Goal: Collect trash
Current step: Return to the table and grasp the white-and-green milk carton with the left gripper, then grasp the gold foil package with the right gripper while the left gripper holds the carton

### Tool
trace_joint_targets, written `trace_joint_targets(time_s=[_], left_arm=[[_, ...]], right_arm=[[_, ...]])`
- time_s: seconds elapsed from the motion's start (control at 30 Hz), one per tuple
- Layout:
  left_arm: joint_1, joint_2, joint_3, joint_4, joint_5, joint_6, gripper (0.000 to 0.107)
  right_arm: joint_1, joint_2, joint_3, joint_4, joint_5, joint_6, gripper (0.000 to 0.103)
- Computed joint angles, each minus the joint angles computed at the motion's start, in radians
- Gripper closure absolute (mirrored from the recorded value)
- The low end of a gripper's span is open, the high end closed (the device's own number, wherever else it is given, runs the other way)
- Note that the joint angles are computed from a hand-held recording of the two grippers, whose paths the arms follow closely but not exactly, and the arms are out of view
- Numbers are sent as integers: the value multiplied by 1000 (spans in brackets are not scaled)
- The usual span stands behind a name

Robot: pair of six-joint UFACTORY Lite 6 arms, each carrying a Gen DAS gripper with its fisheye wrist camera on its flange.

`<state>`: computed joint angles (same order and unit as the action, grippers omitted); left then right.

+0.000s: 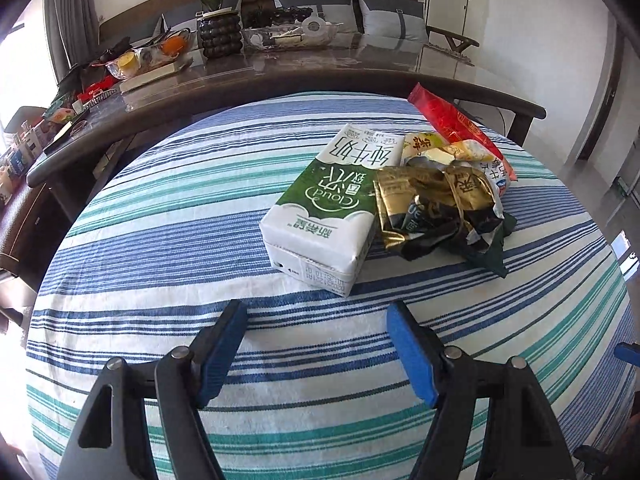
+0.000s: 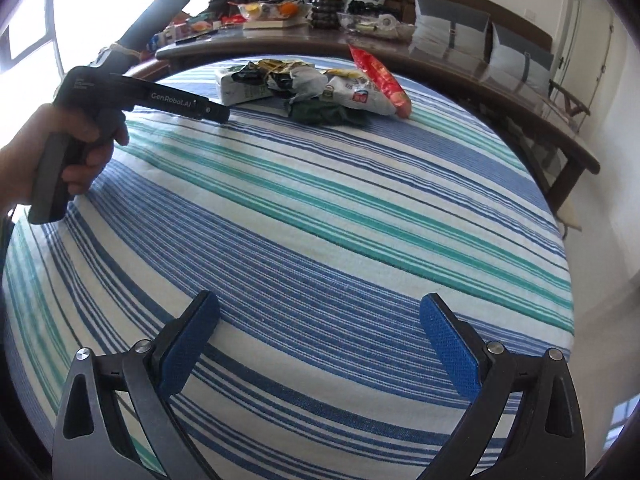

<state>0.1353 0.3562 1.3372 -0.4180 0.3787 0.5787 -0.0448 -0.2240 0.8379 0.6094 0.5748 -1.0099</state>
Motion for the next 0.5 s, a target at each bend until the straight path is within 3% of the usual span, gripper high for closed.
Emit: trace_joint_targets(time_s=[0.13, 0.27, 0.33, 0.5], left_arm=[[7, 101, 135, -59, 40, 97, 33], [-21, 129, 180, -41, 3, 155, 33], [-17, 132, 188, -100, 21, 225, 55], [-13, -21, -5, -292, -1, 369, 59]], right_arm=[[-32, 44, 32, 30, 55, -7, 1], [-23, 42, 30, 17, 44, 11, 1], [-23, 43, 32, 18, 47, 12, 1], [-22, 43, 33, 17, 48, 14, 0]])
